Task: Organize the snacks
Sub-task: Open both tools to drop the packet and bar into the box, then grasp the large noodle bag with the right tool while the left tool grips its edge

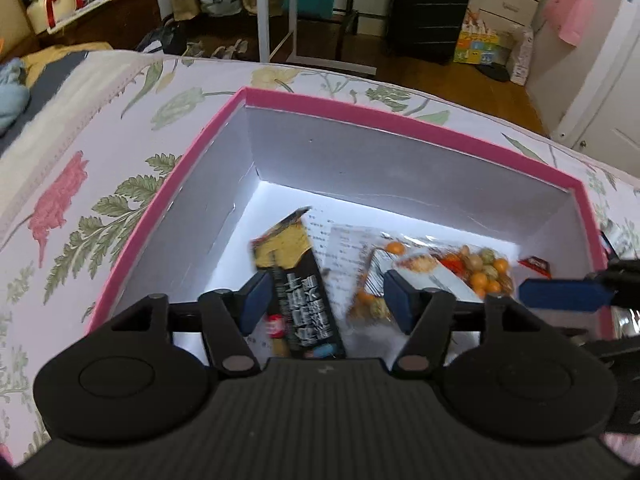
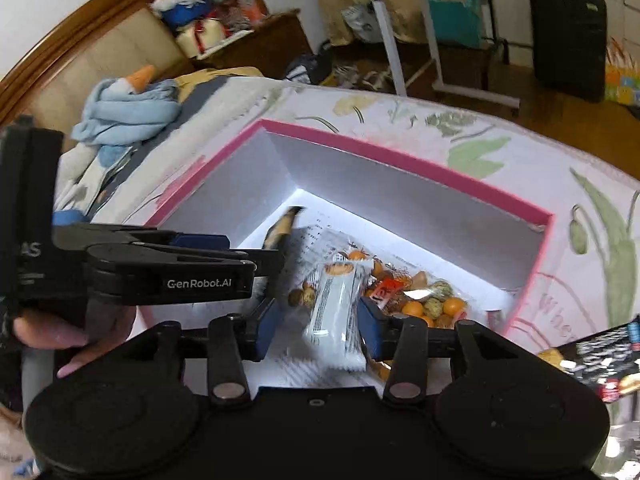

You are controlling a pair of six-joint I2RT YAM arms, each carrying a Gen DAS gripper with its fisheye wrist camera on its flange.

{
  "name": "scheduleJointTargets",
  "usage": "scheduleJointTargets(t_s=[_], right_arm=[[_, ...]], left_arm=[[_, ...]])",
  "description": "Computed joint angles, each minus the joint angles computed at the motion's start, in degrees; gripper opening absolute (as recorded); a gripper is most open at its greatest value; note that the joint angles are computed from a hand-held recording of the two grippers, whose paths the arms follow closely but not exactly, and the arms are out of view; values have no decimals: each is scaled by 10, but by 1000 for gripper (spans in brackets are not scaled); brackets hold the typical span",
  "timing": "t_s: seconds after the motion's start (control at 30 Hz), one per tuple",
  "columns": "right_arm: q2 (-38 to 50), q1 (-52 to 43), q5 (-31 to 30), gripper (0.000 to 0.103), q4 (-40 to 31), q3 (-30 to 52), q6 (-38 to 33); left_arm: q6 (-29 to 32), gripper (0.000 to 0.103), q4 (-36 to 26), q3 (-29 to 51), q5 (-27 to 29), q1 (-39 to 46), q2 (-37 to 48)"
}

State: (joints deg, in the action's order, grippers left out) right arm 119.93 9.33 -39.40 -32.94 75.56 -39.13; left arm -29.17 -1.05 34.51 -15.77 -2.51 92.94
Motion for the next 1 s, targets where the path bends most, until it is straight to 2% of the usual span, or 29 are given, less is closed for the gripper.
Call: scheduleJointTargets(t_s=[0.23, 0.33, 0.37, 0.5, 0.6, 0.7, 0.83, 0.93, 1.0], right_arm=[[-48, -96, -1, 50, -202, 58, -149], [-74, -152, 5, 56, -281, 82, -229], [-81, -173, 11, 59, -309, 92, -259], [-84, -266, 25, 59, -427, 157, -390], [-55, -327, 35, 60, -510, 232, -452], [-23, -376, 39, 61, -557, 299, -491], [20, -416, 55, 62, -564, 352, -508], [78, -434, 53, 62, -554, 399, -491], [122, -438, 54, 62, -545, 437, -445]], left_arm=[[-24, 63, -149, 13, -19, -102, -133], [-39, 66, -223, 40, -38, -166, -179], [-37, 66, -242, 50, -43, -183, -186], [-52, 66, -326, 106, -86, -265, -179], [-70, 68, -369, 146, -97, -311, -165], [-91, 72, -388, 179, -106, -357, -142], [-114, 72, -380, 221, -121, -419, -87], [-124, 72, -355, 249, -105, -443, -36], [-126, 73, -334, 267, -97, -453, 0]])
